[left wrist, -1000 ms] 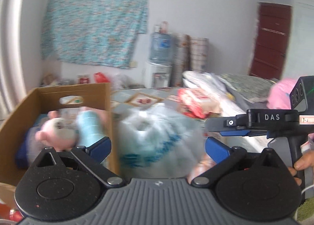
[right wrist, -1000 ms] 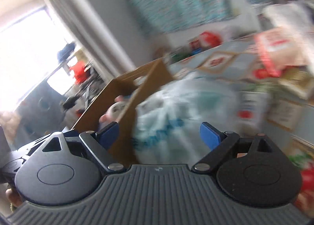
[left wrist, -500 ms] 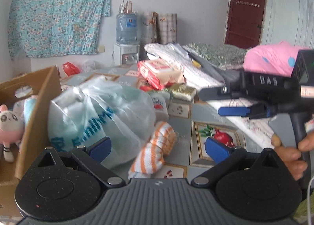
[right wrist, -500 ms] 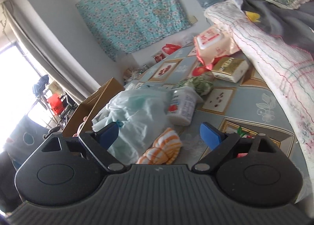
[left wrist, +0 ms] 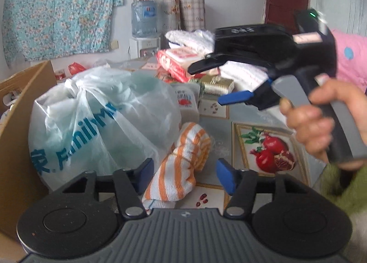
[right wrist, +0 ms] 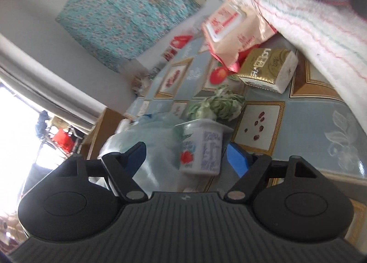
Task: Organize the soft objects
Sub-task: 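Grasp the white yogurt cup with the right tool, then lift the yogurt cup with the right tool while the left tool grasps the orange-striped cloth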
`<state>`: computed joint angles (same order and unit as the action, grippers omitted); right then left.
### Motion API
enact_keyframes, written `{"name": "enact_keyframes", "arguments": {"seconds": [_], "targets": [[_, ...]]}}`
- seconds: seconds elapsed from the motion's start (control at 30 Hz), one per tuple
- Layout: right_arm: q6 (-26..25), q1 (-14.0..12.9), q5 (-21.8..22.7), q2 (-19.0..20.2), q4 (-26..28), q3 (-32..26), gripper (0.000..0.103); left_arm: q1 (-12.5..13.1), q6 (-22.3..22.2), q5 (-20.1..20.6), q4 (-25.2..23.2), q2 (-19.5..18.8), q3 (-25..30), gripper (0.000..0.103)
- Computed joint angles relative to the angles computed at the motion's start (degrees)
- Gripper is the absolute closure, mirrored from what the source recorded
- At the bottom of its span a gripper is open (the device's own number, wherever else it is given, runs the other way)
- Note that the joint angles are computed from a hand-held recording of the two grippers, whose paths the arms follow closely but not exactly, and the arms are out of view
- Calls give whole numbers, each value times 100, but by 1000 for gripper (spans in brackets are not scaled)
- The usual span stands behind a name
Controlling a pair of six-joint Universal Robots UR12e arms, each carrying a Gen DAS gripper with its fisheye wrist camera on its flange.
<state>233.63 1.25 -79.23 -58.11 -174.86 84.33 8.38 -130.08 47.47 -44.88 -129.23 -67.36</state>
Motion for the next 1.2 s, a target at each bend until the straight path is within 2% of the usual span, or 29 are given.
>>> {"name": "enact_keyframes", "arguments": {"seconds": [0.17, 0.37, 0.4, 0.43, 0.5, 0.6, 0.67, 1.0, 1.2], "targets": [[134, -44, 94, 250, 506, -387, 30, -40, 145, 91, -165, -78, 98, 45], [134, -97, 395, 479, 861, -709, 35, -71, 125, 208, 12, -119, 73, 45], [150, -107, 452, 520, 900, -759, 40, -68, 110, 196, -7, -123, 79, 45], [191, -118, 508, 560, 895, -795, 52, -66, 92, 190, -11, -125, 82, 45], [209, -136, 606, 622, 844, -840, 52, -61, 73, 183, -5, -121, 74, 46], [63, -108, 509, 634, 720, -829, 52, -63, 41, 220, 61, -98, 32, 50], [-191, -80, 357, 547, 648, -718, 52, -58, 46, 234, 26, -87, 32, 51], [-2464, 277, -1135, -66, 447, 30, 52, -8, 7, 276, -60, -32, -11, 52], [-3380, 475, -1775, -390, 248, 528, 52, 6, 111, 330, -235, 36, -46, 52]]}}
